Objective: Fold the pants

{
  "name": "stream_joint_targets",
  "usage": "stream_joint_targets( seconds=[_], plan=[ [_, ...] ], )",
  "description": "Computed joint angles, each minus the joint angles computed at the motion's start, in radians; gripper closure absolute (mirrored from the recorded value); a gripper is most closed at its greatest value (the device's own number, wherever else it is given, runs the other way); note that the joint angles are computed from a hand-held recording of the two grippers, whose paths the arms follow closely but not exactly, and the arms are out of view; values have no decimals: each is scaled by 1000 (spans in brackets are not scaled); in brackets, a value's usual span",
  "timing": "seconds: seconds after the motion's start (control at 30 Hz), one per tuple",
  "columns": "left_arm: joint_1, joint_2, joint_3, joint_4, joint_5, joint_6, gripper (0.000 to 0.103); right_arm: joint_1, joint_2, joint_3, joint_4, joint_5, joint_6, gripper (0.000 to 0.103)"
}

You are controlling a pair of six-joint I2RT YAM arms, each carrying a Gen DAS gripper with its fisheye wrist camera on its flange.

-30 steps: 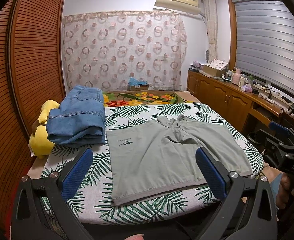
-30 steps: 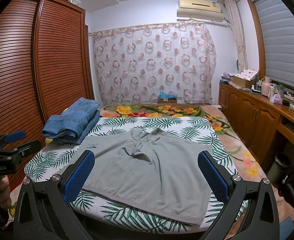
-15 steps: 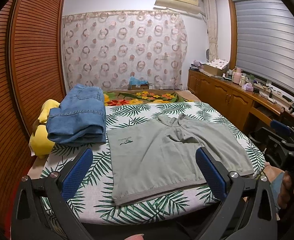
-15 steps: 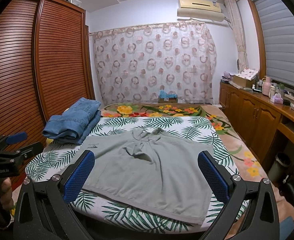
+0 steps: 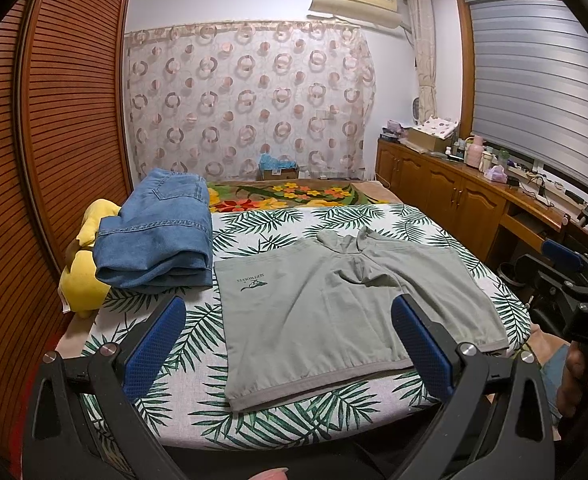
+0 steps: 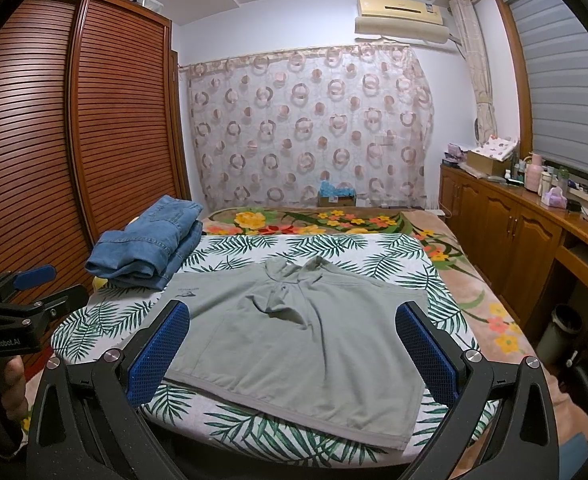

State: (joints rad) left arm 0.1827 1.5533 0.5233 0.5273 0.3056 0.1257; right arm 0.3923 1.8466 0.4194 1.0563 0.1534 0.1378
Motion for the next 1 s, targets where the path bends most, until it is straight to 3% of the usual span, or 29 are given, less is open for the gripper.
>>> stream_joint_targets(
  seconds=[0.5,1.0],
  plan=[
    [14,70,9,39,18,11,0,-3,2,20,-33,-8,-1,0],
    [40,239,105,2,25,40,0,-44,45,116,-189,-80,-16,0]
  ],
)
